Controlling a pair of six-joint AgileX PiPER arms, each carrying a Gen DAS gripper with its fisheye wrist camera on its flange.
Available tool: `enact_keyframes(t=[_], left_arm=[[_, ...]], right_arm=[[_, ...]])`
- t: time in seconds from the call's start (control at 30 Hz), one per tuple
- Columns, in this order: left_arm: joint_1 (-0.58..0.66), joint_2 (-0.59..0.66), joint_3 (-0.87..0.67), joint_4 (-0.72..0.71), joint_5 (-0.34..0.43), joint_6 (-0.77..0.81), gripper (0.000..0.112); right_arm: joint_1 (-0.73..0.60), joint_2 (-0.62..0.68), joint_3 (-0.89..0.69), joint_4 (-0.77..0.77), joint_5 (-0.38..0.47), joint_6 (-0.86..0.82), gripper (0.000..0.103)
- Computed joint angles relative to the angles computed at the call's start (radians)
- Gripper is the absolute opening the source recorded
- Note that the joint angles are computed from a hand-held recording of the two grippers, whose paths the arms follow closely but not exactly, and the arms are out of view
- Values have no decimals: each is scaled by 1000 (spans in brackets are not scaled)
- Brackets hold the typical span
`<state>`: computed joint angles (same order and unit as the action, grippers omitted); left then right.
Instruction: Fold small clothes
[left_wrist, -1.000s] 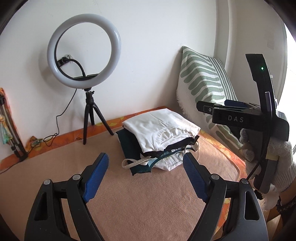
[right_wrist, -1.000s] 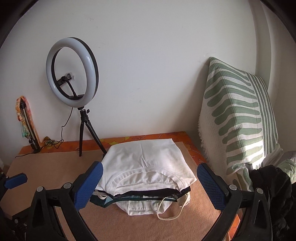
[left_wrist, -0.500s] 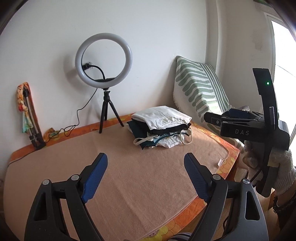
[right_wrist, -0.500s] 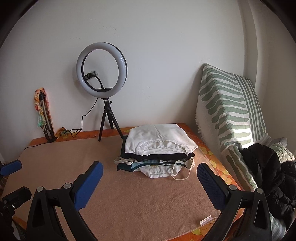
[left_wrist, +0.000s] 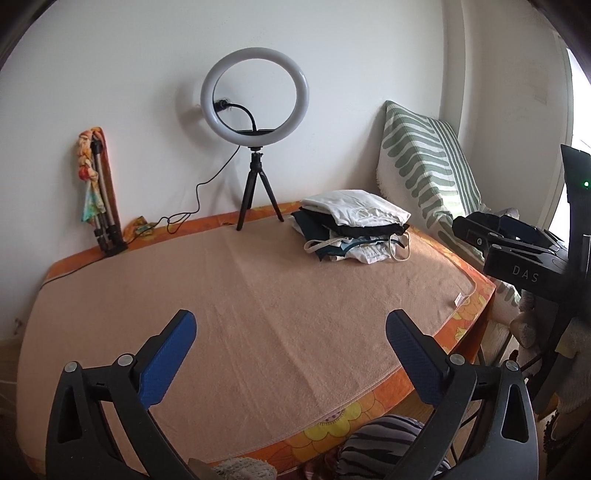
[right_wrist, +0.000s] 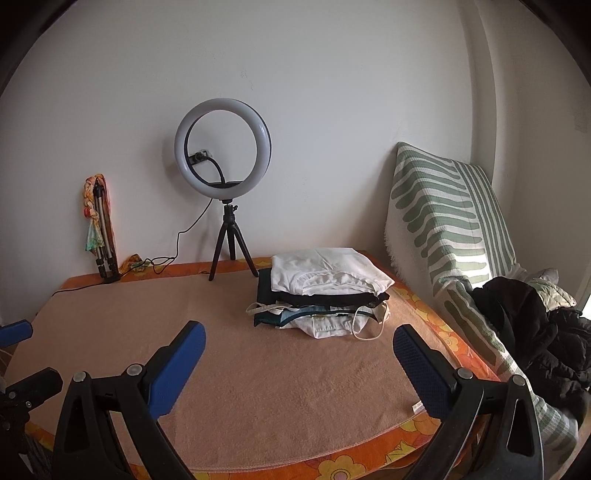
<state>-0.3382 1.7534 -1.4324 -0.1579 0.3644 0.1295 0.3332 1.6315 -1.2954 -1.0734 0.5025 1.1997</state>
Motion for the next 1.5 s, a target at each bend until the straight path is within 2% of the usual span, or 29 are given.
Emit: enact_keyframes(t=[0.17, 0.43, 1.5], left_arm=[[12, -3, 12, -12, 17, -15, 102], [7, -22, 34, 41, 2, -65, 102], [15, -58, 64, -6, -16, -17, 102]], right_arm=[[24, -3, 16, -41, 21, 57, 103], [34, 1, 23, -61, 28, 81, 103], [74, -16, 32, -89, 53, 120, 103]])
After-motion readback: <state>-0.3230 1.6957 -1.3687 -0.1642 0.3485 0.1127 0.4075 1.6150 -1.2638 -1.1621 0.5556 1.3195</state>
